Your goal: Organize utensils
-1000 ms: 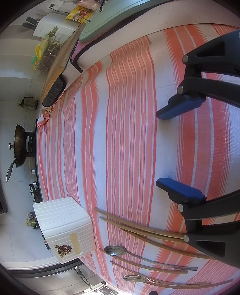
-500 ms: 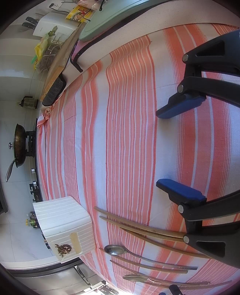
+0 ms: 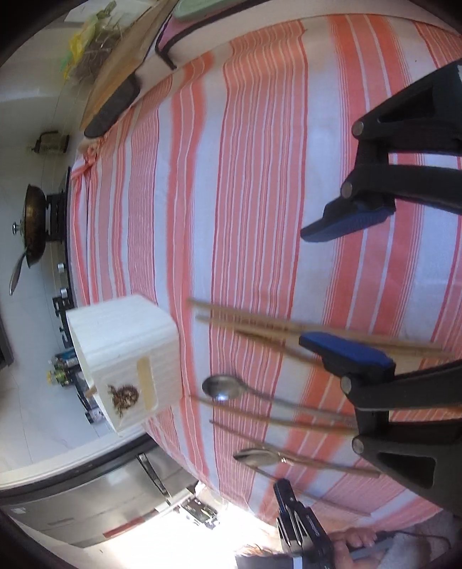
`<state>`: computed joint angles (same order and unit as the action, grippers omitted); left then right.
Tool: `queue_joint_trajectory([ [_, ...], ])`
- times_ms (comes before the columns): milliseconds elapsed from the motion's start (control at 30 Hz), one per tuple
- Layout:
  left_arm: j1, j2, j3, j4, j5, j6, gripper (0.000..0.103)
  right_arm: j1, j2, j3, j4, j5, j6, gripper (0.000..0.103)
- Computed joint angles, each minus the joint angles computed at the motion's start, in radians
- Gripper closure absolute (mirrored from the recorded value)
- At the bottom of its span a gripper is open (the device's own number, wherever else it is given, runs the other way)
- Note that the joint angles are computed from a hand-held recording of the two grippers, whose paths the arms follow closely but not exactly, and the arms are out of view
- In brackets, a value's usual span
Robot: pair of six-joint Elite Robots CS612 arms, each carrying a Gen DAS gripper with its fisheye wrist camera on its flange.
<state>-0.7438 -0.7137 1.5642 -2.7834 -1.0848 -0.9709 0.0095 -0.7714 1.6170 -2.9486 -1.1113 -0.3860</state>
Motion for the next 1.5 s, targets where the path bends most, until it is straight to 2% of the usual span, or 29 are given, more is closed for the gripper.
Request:
queue_joint_trajectory([
  [133, -0.001, 0.001, 0.002, -0.004, 0.007, -0.009, 0.095, 0.029, 0.016, -0.045, 0.081, -0.044, -0.029, 0.078],
  [167, -0.003, 0.0, 0.003, -0.002, 0.011, -0.01, 0.095, 0.032, 0.021, -0.056, 0.109, -0.039, -0.037, 0.082],
  [233, -0.006, -0.001, 0.004, 0.0, 0.021, -0.008, 0.094, 0.035, 0.025, -0.064, 0.132, -0.034, -0.041, 0.085],
  [267, -0.007, -0.001, 0.006, 0.0, 0.024, -0.007, 0.094, 0.039, 0.025, -0.064, 0.126, -0.054, -0.038, 0.087],
  [300, -0.008, -0.002, 0.006, 0.001, 0.026, -0.007, 0.094, 0.042, 0.024, -0.065, 0.128, -0.079, -0.042, 0.094],
  [333, -0.007, -0.003, 0.008, 0.001, 0.025, -0.007, 0.094, 0.049, 0.024, -0.067, 0.132, -0.115, -0.049, 0.096],
  [400, -0.006, -0.006, 0.013, -0.004, 0.019, -0.007, 0.093, 0.053, 0.018, -0.063, 0.137, -0.146, -0.074, 0.096],
  [500, -0.001, -0.016, 0.034, -0.026, -0.003, -0.011, 0.092, 0.058, 0.004, -0.04, 0.114, -0.242, -0.084, 0.097],
  [633, 0.01, -0.031, 0.064, -0.063, -0.046, -0.025, 0.089, 0.045, -0.015, -0.006, 0.089, -0.313, -0.087, 0.097],
  [667, 0.014, -0.034, 0.067, -0.064, -0.056, -0.027, 0.087, 0.039, -0.019, 0.003, 0.081, -0.311, -0.081, 0.094],
  [700, 0.017, -0.036, 0.07, -0.072, -0.069, -0.025, 0.079, 0.033, -0.023, 0.009, 0.079, -0.303, -0.076, 0.091],
  [733, 0.019, -0.037, 0.073, -0.085, -0.082, -0.023, 0.065, 0.026, -0.027, 0.014, 0.088, -0.288, -0.074, 0.087],
  [767, 0.023, -0.038, 0.076, -0.095, -0.096, -0.019, 0.056, 0.02, -0.03, 0.016, 0.102, -0.275, -0.074, 0.076],
  [800, 0.025, -0.04, 0.078, -0.097, -0.103, -0.017, 0.04, 0.014, -0.034, 0.018, 0.115, -0.263, -0.077, 0.067],
  [833, 0.027, -0.042, 0.077, -0.089, -0.109, -0.011, 0.034, 0.009, -0.039, 0.021, 0.13, -0.25, -0.086, 0.067],
  [1000, 0.039, -0.041, 0.047, 0.008, -0.129, 0.034, 0.034, -0.009, -0.049, -0.001, 0.252, -0.199, -0.11, 0.067],
  [1133, 0.042, -0.038, 0.027, 0.064, -0.118, 0.048, 0.034, 0.001, -0.04, -0.03, 0.296, -0.229, -0.143, 0.067],
  [1233, 0.041, -0.035, 0.018, 0.091, -0.104, 0.049, 0.034, 0.013, -0.031, -0.041, 0.29, -0.253, -0.169, 0.067],
  [1500, 0.038, -0.035, 0.02, 0.095, -0.087, 0.045, 0.032, 0.029, -0.009, -0.053, 0.229, -0.258, -0.172, 0.057],
])
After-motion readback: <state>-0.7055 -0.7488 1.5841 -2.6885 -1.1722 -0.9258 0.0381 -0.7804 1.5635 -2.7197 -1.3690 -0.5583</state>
